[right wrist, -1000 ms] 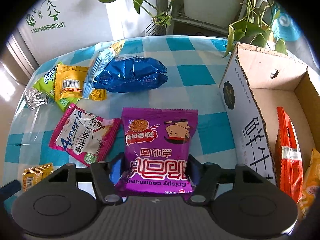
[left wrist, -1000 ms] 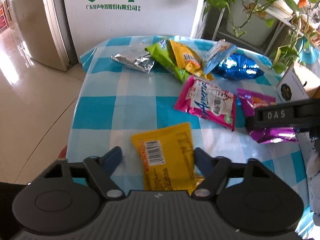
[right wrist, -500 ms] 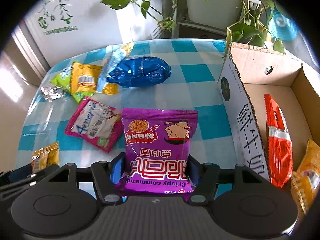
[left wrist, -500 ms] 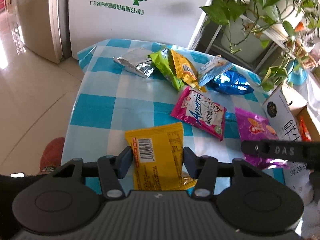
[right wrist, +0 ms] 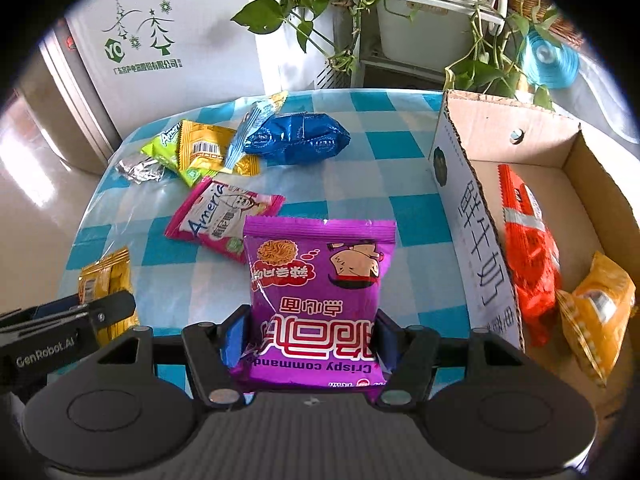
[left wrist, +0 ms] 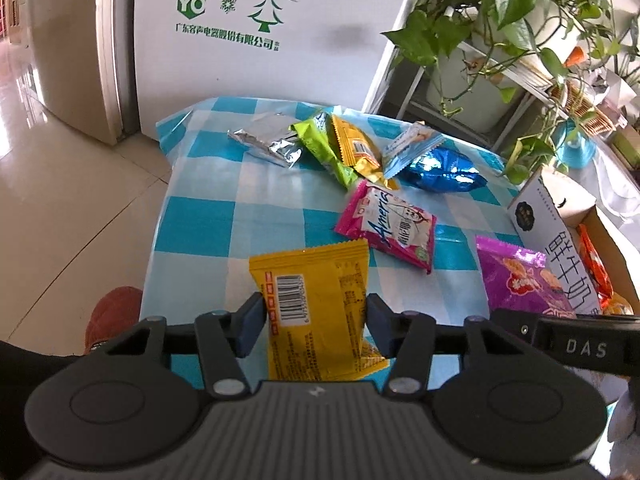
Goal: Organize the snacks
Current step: 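Close right gripper on purple bag while left gripper lowers onto small yellow bag, then carry the purple bag and small yellow bag up over the cardboard box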
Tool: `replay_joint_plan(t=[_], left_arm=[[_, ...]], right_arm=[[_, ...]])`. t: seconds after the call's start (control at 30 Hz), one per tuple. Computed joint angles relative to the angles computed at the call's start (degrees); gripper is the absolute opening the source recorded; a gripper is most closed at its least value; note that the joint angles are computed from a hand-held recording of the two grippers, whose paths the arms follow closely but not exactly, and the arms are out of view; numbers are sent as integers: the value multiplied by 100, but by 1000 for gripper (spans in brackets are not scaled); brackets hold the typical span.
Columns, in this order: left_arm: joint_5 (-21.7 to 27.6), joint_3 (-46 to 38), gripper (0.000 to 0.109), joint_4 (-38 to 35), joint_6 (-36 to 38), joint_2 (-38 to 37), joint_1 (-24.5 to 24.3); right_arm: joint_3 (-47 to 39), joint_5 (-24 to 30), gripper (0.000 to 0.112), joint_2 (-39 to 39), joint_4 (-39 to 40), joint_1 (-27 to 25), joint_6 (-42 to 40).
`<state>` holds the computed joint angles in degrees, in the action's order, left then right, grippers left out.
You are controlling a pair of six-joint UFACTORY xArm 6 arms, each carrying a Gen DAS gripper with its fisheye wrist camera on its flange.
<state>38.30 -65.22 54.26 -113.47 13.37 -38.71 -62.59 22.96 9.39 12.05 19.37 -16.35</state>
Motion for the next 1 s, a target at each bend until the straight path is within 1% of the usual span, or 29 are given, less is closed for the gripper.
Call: replay_joint_plan(t=[0.23,0.5,0.63,0.77,1.0], left_arm=[[92,47,53,160,-72,-101,-106],[223,96,53,292,-97,-192,-213],[263,70,53,324,-100,-185,-250],[282,35,53,348,-84,-160,-271],[325,-12,53,392,-122,-133,-293]], right_arm=[[416,-219,69,-283,-185,-15,231],[800,-337,69,-569,-13,21,113],[899,-385,69,-656,45,2,104],[1025,-547,69,-753,28,0,91],[1059,-574,69,-788,165,-11,1]])
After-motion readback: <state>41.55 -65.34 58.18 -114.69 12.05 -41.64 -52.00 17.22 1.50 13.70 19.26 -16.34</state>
